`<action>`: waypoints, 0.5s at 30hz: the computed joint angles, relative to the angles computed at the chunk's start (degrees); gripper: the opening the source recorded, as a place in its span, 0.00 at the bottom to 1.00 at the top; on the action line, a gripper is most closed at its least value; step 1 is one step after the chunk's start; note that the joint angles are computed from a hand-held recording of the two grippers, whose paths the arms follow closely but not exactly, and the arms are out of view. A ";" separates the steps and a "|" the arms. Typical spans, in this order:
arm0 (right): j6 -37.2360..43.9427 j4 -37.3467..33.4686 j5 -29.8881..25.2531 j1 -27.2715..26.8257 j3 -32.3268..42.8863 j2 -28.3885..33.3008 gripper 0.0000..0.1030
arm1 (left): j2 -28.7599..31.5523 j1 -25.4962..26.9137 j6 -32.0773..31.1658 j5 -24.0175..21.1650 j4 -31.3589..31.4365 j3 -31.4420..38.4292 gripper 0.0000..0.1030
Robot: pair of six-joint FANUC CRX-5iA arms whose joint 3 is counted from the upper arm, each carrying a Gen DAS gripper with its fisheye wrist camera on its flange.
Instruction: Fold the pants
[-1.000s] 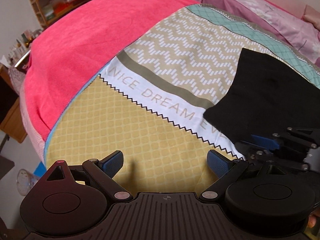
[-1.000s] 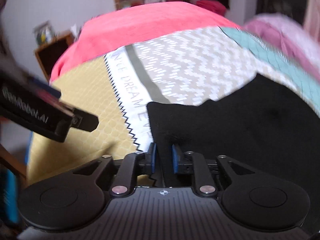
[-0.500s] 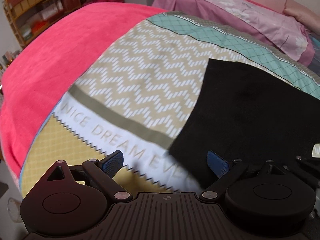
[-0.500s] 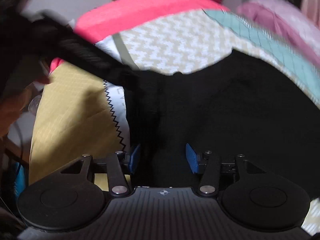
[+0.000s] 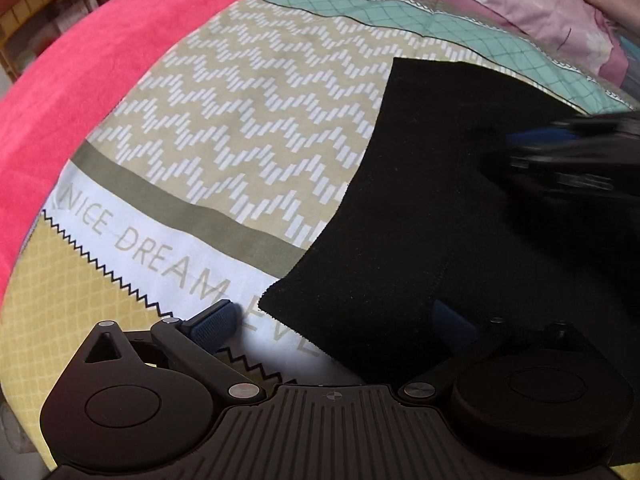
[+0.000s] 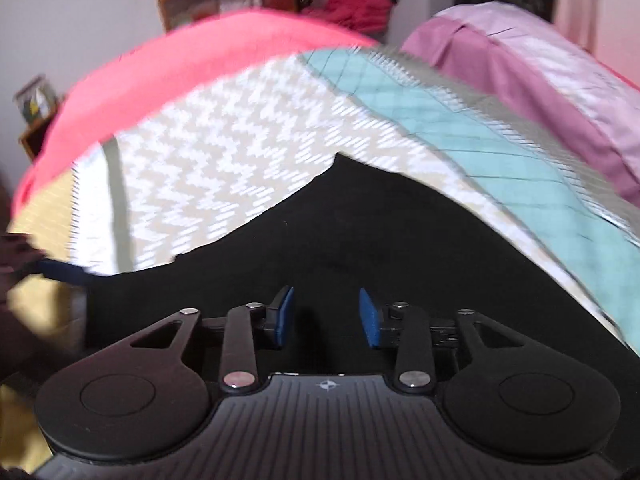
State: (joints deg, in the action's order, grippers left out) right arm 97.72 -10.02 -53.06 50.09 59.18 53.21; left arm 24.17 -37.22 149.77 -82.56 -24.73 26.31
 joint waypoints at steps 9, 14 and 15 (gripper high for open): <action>7.05 -9.16 4.73 -2.37 -10.26 -8.09 0.55 | -0.33 -0.46 0.64 -0.99 -0.82 0.43 1.00; 17.94 -20.23 -13.40 -4.10 -1.78 -5.27 0.48 | -2.38 -2.72 3.00 -4.07 -3.70 -0.03 1.00; 19.08 -18.87 -12.51 -2.83 -1.73 -4.77 0.53 | -2.84 -2.85 3.91 -4.31 -3.71 -0.34 1.00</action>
State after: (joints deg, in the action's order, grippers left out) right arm 116.80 -28.89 -65.56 47.26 57.45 48.44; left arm 21.33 -40.07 153.69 -86.87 -28.44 25.97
